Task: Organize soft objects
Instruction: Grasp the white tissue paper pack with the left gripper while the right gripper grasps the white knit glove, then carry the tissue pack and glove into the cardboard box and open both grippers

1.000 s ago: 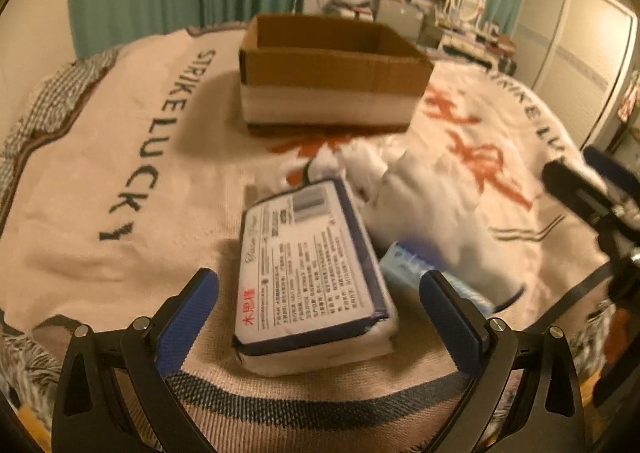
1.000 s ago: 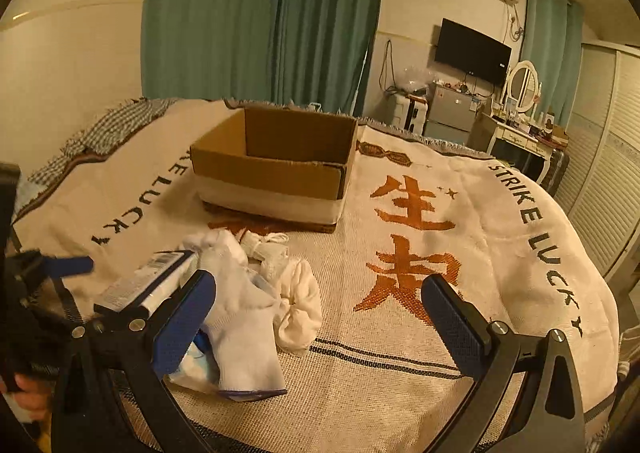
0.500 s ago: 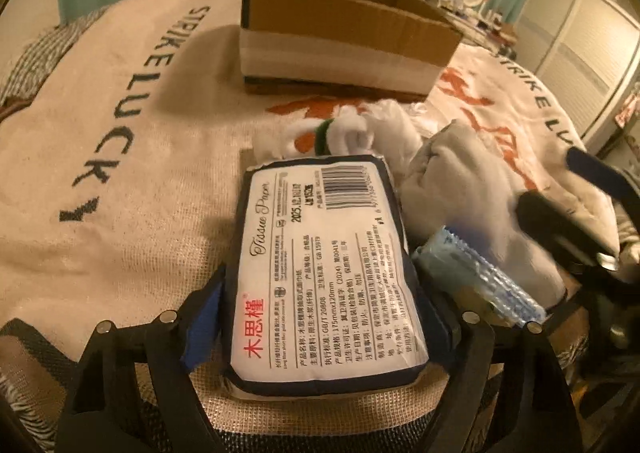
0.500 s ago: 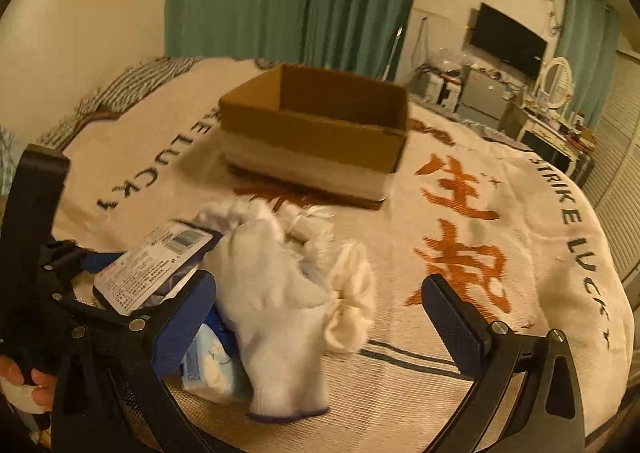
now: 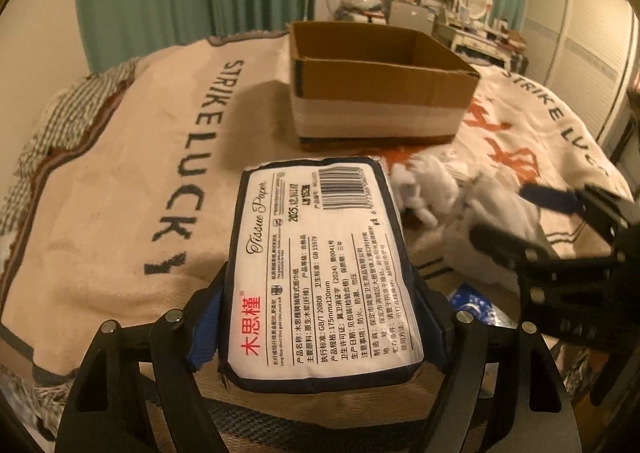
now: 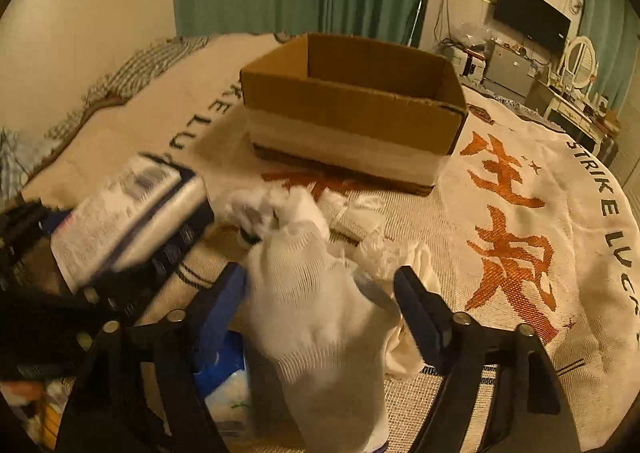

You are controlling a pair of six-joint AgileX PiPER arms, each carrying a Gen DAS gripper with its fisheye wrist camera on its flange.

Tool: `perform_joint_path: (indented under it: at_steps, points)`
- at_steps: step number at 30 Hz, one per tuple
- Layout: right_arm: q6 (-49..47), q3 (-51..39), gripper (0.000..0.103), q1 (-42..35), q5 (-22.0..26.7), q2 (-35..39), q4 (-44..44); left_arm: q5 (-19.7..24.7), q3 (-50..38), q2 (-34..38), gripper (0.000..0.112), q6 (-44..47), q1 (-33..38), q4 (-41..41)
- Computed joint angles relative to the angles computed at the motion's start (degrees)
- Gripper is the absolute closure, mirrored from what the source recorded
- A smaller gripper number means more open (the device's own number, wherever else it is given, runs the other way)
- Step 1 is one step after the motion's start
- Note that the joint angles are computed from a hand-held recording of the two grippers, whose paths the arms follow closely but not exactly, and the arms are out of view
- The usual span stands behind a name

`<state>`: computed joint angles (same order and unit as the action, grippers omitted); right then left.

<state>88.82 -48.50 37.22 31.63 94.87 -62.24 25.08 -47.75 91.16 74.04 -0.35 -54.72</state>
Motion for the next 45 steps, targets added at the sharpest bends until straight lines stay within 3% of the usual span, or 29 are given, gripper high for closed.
perform_joint_path:
  at_steps: [8, 10, 12, 17, 19, 22, 26, 29, 34, 39, 45]
  points:
    - [-2.4, -1.4, 0.028, 3.8, 4.9, 5.2, 0.1, 0.7, -0.6, -0.6, 0.034, -2.1, 1.3, 1.4]
    - [-1.7, -0.8, 0.038, 3.8, 5.2, 4.5, -0.3, 1.4, -0.8, -1.0, 0.034, -2.0, 1.8, 1.2]
    - [-2.7, 0.2, 0.047, 3.4, 4.3, 2.0, 0.2, 1.9, -1.0, -1.8, 0.034, -2.6, 1.8, 1.5]
    - [-10.8, 2.7, 0.048, 0.0, -1.8, -9.9, 7.6, 2.7, -2.5, -4.2, 0.034, -2.6, 0.4, 0.3]
    - [-12.9, 1.8, 0.048, -0.6, -0.1, -13.4, 8.3, 4.1, -4.2, -4.2, 0.034, -3.9, -0.2, 0.7]
    - [-21.0, -0.9, 0.048, -4.0, -0.4, -17.7, 13.2, 5.8, -8.2, -3.3, 0.034, -6.5, -1.8, 1.4]
    - [-41.2, -6.9, 0.048, -13.1, -5.3, -19.4, 29.3, 5.8, -16.2, 0.0, 0.034, -12.4, -5.2, 4.5]
    - [-58.4, -13.6, 0.048, -21.1, -8.9, -15.8, 46.2, 4.8, -24.2, 4.2, 0.034, -16.5, -7.7, 7.7]
    - [-77.1, -27.8, 0.048, -29.0, -7.1, -4.8, 63.2, 6.2, -40.7, 14.3, 0.034, -26.7, -10.5, 16.1]
    - [-76.3, -42.1, 0.048, -31.2, -4.2, 7.4, 61.1, 8.0, -58.1, 27.2, 0.034, -40.5, -14.1, 30.1]
    - [-79.9, -55.3, 0.048, -33.4, -0.9, 20.1, 64.1, 11.8, -70.7, 38.1, 0.034, -45.8, -15.7, 34.3]
